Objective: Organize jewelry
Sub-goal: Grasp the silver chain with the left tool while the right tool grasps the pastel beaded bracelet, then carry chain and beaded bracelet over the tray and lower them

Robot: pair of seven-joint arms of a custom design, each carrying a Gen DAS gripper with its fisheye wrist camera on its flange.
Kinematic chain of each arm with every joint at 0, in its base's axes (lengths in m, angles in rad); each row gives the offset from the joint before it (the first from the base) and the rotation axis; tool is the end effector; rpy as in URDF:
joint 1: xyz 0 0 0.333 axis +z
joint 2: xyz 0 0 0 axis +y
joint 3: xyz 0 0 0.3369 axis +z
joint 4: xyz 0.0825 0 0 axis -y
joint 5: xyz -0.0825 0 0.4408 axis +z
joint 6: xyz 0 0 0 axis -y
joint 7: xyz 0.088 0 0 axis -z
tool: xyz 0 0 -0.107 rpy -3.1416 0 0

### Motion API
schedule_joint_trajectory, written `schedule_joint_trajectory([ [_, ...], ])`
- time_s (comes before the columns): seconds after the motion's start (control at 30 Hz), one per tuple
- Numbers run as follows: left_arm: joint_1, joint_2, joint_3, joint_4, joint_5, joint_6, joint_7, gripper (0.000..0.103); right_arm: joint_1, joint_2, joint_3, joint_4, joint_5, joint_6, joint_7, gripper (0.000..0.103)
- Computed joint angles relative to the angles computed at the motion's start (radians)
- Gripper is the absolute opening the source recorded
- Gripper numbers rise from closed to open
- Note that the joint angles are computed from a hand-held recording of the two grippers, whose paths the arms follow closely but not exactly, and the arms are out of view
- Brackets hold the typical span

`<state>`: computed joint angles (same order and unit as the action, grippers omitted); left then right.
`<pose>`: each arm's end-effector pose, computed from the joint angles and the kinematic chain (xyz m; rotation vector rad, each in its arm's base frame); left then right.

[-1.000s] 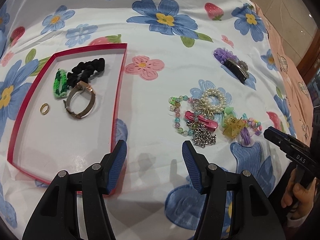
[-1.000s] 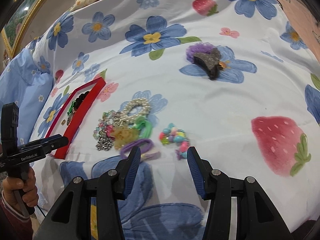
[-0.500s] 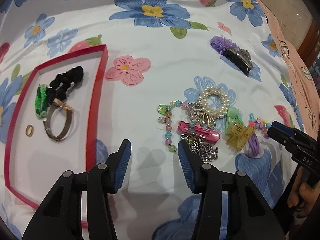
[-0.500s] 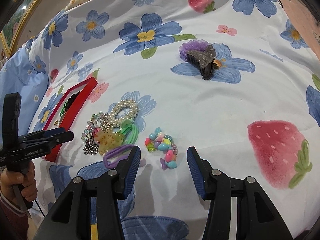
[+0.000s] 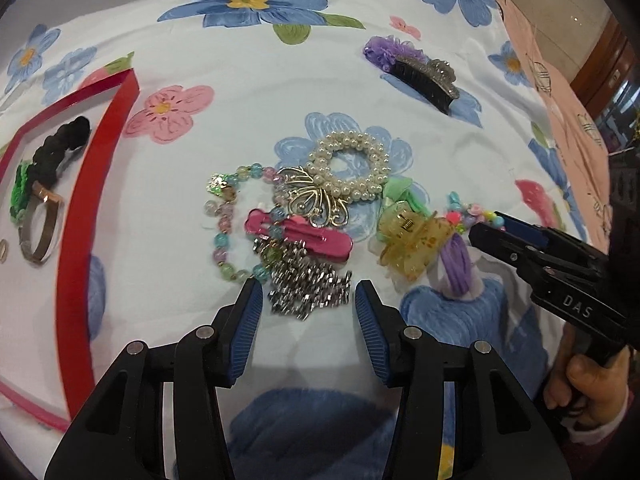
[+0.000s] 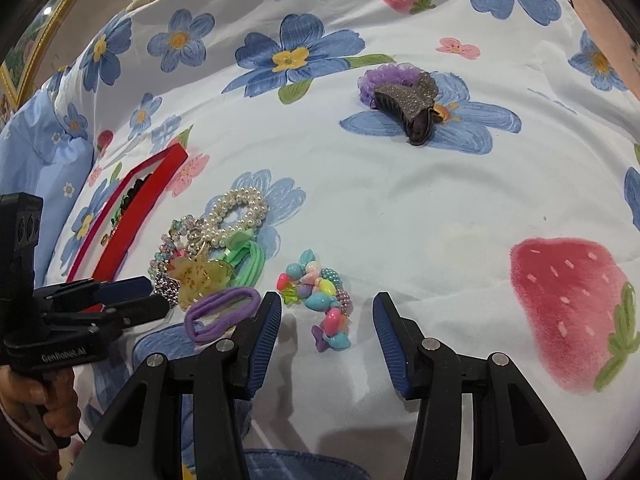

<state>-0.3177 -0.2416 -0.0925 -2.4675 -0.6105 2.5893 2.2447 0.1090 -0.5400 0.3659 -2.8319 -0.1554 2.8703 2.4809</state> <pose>0.4788 -0.1967 0.4050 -1.3705 2.6593 -0.7973 0.3719 0.1881 0.3786 -1.5558 2.0943 -0.4327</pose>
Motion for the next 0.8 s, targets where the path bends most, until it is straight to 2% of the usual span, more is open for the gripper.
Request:
schedule_joint_trajectory([
  [0.03, -0.001, 0.004, -0.005, -0.002, 0.001, 0.018, -0.002, 0.044, -0.010, 0.004, 0.009, 0.003, -0.009, -0.002, 0.004, 0.040],
  [0.07, -0.003, 0.007, -0.008, -0.005, 0.002, 0.036, -0.001, 0.038, -0.019, 0.008, 0.017, 0.006, -0.018, -0.003, 0.008, 0.037],
  [0.1, -0.005, 0.009, -0.009, -0.007, 0.002, 0.052, 0.000, 0.029, -0.026, 0.012, 0.024, 0.008, -0.027, -0.006, 0.014, 0.028],
  [0.13, -0.010, 0.012, -0.004, -0.006, -0.008, 0.054, 0.015, 0.025, -0.032, 0.014, 0.028, 0.010, -0.035, -0.008, 0.019, 0.021],
  [0.2, -0.013, 0.013, 0.005, -0.004, -0.023, 0.047, 0.040, 0.016, -0.040, 0.014, 0.030, 0.007, -0.050, -0.007, 0.028, 0.017],
  [0.33, -0.010, -0.006, 0.020, -0.007, -0.059, 0.018, 0.078, 0.013, -0.041, -0.001, 0.027, -0.004, -0.054, 0.009, 0.039, 0.013],
  [0.53, -0.012, -0.091, 0.055, -0.038, -0.136, -0.031, 0.142, 0.012, -0.026, -0.051, 0.016, -0.022, -0.030, 0.022, 0.035, 0.012],
  [0.8, -0.017, -0.195, 0.109, -0.058, -0.193, -0.064, 0.195, 0.012, -0.028, -0.106, 0.039, -0.003, -0.008, 0.038, 0.018, 0.012],
])
